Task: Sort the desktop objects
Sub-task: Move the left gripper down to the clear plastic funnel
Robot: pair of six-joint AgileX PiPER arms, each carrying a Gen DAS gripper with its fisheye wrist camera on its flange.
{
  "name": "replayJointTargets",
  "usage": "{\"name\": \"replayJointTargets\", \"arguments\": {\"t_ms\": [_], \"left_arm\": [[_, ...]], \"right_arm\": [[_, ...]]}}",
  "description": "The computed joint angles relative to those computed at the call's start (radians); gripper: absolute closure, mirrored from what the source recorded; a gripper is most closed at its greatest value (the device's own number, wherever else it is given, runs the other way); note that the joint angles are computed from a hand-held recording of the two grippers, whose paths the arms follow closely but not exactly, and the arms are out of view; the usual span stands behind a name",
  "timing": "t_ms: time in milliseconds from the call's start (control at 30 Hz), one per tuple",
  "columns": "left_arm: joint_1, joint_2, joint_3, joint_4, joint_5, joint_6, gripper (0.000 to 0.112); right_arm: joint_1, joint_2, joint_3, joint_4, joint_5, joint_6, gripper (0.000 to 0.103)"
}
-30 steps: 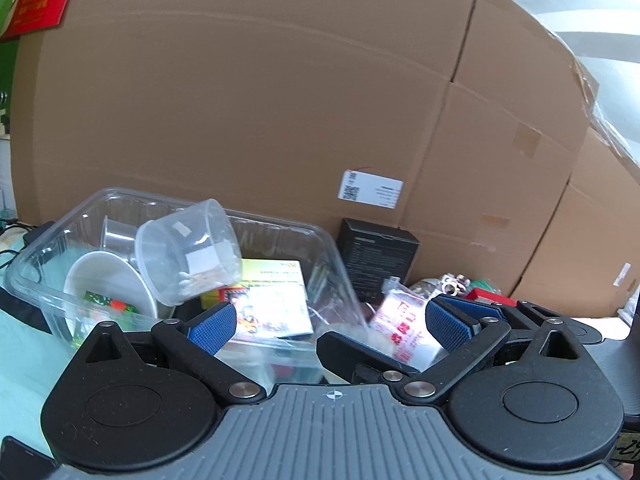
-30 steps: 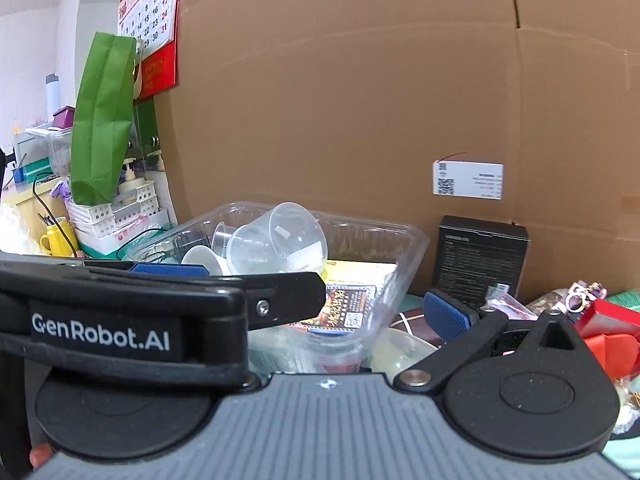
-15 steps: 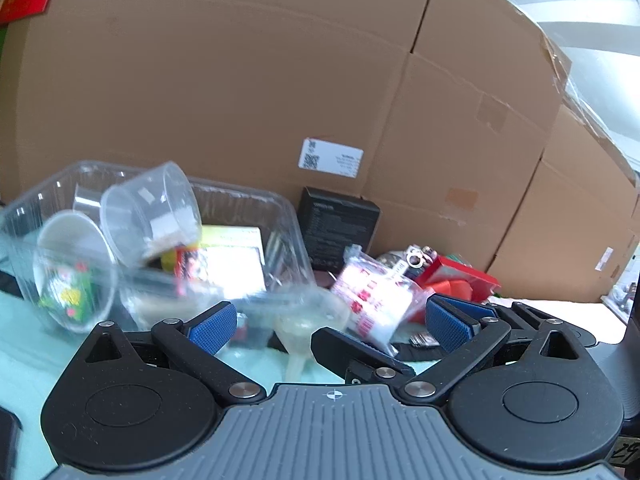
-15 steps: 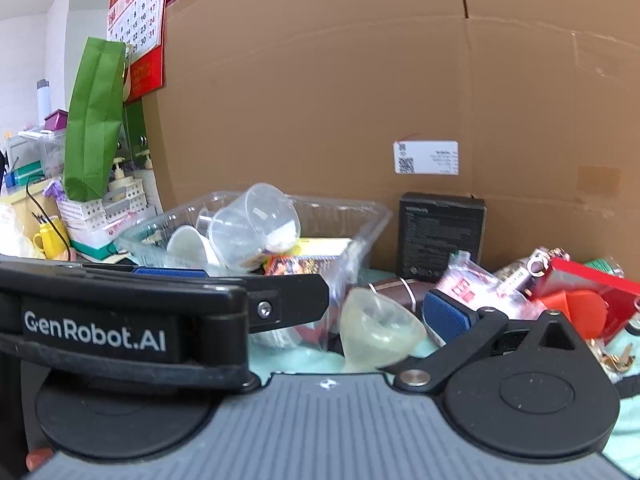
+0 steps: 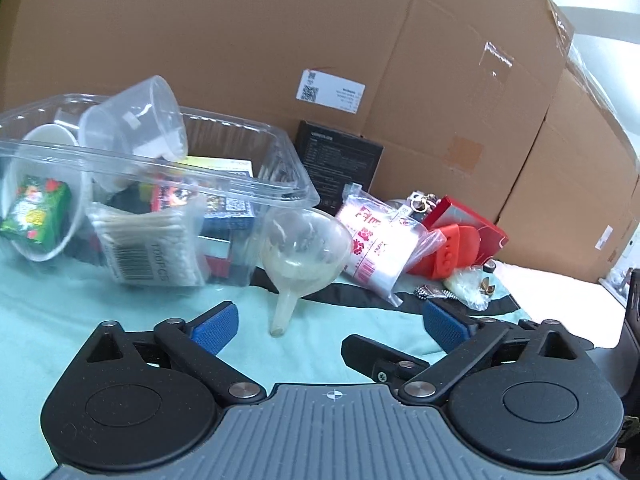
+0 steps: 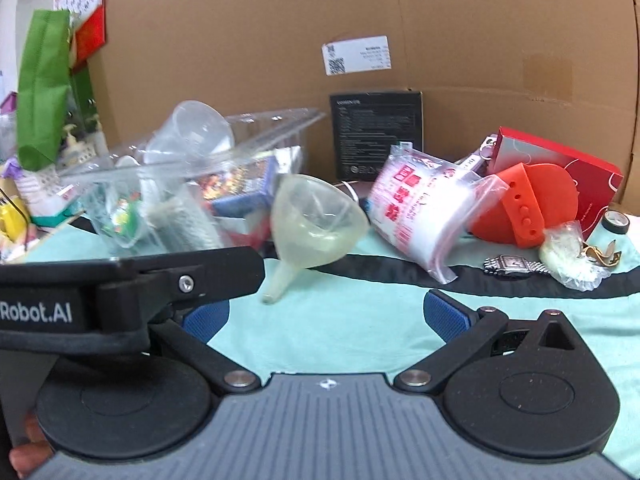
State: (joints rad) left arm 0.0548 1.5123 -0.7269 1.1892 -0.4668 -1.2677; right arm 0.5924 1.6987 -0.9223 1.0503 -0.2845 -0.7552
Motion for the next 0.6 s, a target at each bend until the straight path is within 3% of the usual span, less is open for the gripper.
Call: {"name": "replayJointTargets", "arguments": {"t_ms": [167,333,433,600], "left_arm": [[-0.008,0.091,-0.09,0.085,0.012,-0.101,0.024],[-0.008,0.162,-0.155,0.216,-0.011,-0.244,0.035],[-0.02,0.185,-0.176,0.198,0.023,-0.248,0.036],[-0.011,0.232,-0.225,0.254,0.016,-0.314,0.04]], "right_arm": [[-0.011,0.054,-0.053,-0.031,0.027,0.008,0.004],[-0.013,0.115,-0.13,0.07,0.068,-0.106,0.013],[-0.03,0.147,-0.17,0.089,0.111,-0.132,0.022],[-0.048,0.194,-0.23,0.107,0.174,-0.162,0.032]]}}
